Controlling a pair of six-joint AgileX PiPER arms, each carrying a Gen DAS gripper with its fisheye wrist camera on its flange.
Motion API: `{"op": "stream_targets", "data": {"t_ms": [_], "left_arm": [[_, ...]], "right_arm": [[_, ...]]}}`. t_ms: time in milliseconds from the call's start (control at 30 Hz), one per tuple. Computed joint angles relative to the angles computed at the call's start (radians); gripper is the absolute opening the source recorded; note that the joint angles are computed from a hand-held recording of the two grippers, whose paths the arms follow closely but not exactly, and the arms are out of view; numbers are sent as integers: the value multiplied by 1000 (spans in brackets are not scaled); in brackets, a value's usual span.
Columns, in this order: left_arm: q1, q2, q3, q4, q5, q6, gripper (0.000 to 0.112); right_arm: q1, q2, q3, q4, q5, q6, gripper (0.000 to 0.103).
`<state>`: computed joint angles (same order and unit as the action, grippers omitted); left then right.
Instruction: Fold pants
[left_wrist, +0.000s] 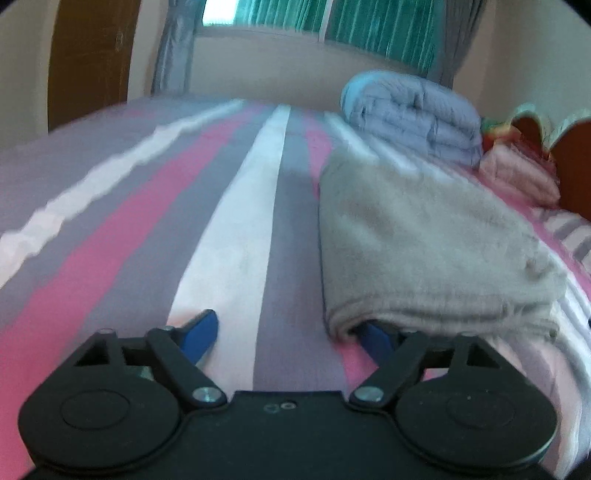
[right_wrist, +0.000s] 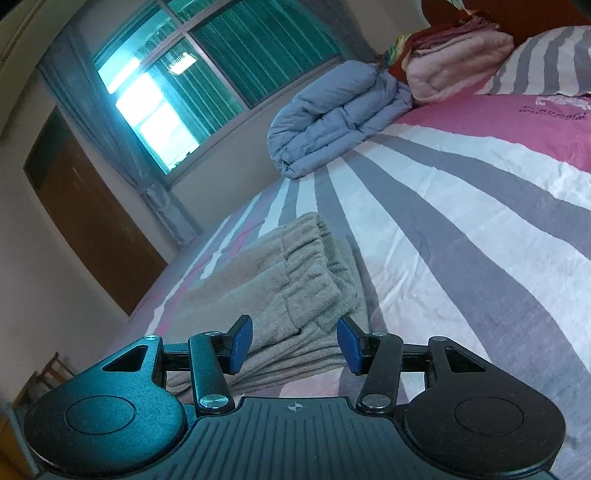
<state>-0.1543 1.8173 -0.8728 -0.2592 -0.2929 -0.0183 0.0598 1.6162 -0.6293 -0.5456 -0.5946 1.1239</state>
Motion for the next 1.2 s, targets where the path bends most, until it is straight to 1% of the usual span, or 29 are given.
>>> {"op": "stream_targets", "data": {"t_ms": [33, 67, 133, 200, 267, 300, 333, 367, 400, 433, 500, 533, 567, 633, 667, 700, 733, 767, 800, 833, 867, 900, 933, 967, 1033, 1067, 1100, 1167, 1200], "left_arm": [[11, 7, 24, 60, -56, -93, 72], [20, 25, 26, 86, -73, -146, 73], [29, 18, 14, 104, -31, -164, 73], [33, 17, 16, 130, -34, -178, 74], [56, 24, 18, 247, -43, -300, 77], [66, 25, 19, 292, -46, -347, 77], [68, 23, 23, 309, -49, -365, 78], [69, 23, 21, 314, -48, -371, 78], [67, 24, 21, 305, -49, -363, 78], [66, 24, 23, 296, -49, -353, 78], [71, 28, 19, 318, -48, -372, 79], [73, 29, 18, 328, -47, -378, 79], [73, 28, 18, 328, -47, -376, 79], [72, 26, 20, 313, -48, -362, 79], [69, 22, 27, 277, -57, -334, 79], [66, 19, 34, 255, -66, -320, 79], [67, 18, 38, 240, -69, -311, 80], [71, 20, 38, 261, -71, -335, 81], [70, 22, 35, 264, -67, -335, 82], [63, 24, 30, 239, -60, -306, 83], [57, 24, 27, 211, -54, -279, 83], [57, 24, 25, 209, -51, -279, 83], [57, 23, 26, 206, -51, -279, 83], [58, 23, 28, 203, -52, -274, 83], [54, 22, 28, 191, -51, -257, 83], [53, 22, 27, 188, -49, -254, 83], [54, 21, 26, 188, -46, -253, 83], [48, 20, 26, 166, -44, -235, 83], [47, 19, 26, 160, -42, -228, 83]], "right_arm": [[4, 4, -6, 3, 5, 0, 51], [9, 8, -11, 5, 8, -1, 51], [5, 24, -24, -23, -6, 28, 51], [-14, 58, -52, -82, -51, 95, 51], [-17, 99, -86, -90, -80, 140, 51], [-25, 129, -114, -122, -88, 201, 51], [-26, 153, -143, -155, -77, 267, 51], [-30, 178, -171, -197, -68, 335, 51], [-36, 209, -197, -234, -76, 398, 51], [-37, 229, -210, -236, -81, 428, 51], [-35, 251, -218, -181, -101, 420, 51], [-33, 261, -230, -162, -90, 424, 51], [-28, 271, -247, -153, -57, 433, 51], [-38, 308, -283, -195, -54, 487, 51], [-45, 310, -286, -205, -59, 492, 42], [-50, 295, -265, -182, -91, 457, 38], [-56, 276, -225, -128, -163, 390, 37], [-61, 249, -189, -89, -211, 348, 28], [-61, 226, -166, -69, -218, 326, 27], [-63, 223, -164, -88, -186, 335, 27], [-65, 238, -189, -148, -113, 385, 28], [-65, 273, -214, -193, -80, 449, 28], [-77, 279, -212, -199, -88, 474, 29], [-91, 263, -191, -184, -119, 459, 29], [-89, 187, -124, -101, -118, 351, 35], [-99, 182, -100, -96, -167, 339, 40], [-115, 189, -95, -131, -205, 366, 41], [-119, 204, -117, -179, -193, 408, 41], [-120, 220, -130, -181, -203, 414, 41]]}}
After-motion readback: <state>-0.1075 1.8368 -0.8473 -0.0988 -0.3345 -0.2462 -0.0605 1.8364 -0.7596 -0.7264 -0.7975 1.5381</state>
